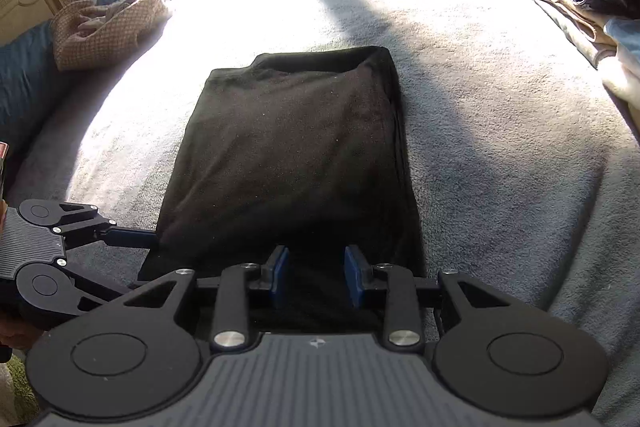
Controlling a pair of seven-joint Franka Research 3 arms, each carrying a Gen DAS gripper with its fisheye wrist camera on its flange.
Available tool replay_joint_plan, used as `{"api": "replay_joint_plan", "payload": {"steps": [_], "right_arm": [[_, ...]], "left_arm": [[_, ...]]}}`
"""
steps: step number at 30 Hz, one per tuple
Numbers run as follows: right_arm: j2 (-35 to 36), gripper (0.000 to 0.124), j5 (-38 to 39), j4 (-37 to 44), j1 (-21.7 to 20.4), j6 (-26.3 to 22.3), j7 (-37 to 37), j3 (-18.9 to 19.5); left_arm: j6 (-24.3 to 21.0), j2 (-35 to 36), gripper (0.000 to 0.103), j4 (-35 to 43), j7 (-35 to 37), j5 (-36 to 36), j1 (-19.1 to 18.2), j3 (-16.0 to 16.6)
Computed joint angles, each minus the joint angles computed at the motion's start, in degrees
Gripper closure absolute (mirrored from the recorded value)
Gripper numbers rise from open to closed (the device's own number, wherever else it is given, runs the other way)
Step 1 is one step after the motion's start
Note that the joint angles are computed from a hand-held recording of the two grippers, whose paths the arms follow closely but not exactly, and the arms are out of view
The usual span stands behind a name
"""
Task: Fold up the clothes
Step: 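Release the folded black shirt with both grippers and smooth it flat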
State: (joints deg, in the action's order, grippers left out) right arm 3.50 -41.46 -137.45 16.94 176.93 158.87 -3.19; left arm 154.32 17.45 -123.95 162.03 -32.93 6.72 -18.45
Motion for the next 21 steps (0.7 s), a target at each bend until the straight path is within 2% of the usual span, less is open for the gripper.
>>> {"api": "replay_joint_plan", "payload": {"steps": [4,10,15,21], "right_arm": [[2.77,0.091,2.82,2.03,1.02,0.99,-3.68,-0.22],[6.35,0.091,5.38,3.83,5.36,3.22,-6.40,-3.51],[7.79,0.091,12.56,3.48,5.18,3.17,-13.05,-1.94],[7.93,0.091,14.12,3.03,11.22,3.51,-14.59,-7.55]], "left_arm": [[0.39,-0.01,0.036,-0.08,-2.13,1.82,-0.67,0.67],[1.03,0.00,0.036,-0.28,-5.50,4.92,-1.12,1.18],[1.73,-0.16,0.036,-0.68,-6.71,6.49,-0.84,0.86],[2.26,-0.49,0.036,-1.09,-7.56,7.60,-0.57,0.69]]}}
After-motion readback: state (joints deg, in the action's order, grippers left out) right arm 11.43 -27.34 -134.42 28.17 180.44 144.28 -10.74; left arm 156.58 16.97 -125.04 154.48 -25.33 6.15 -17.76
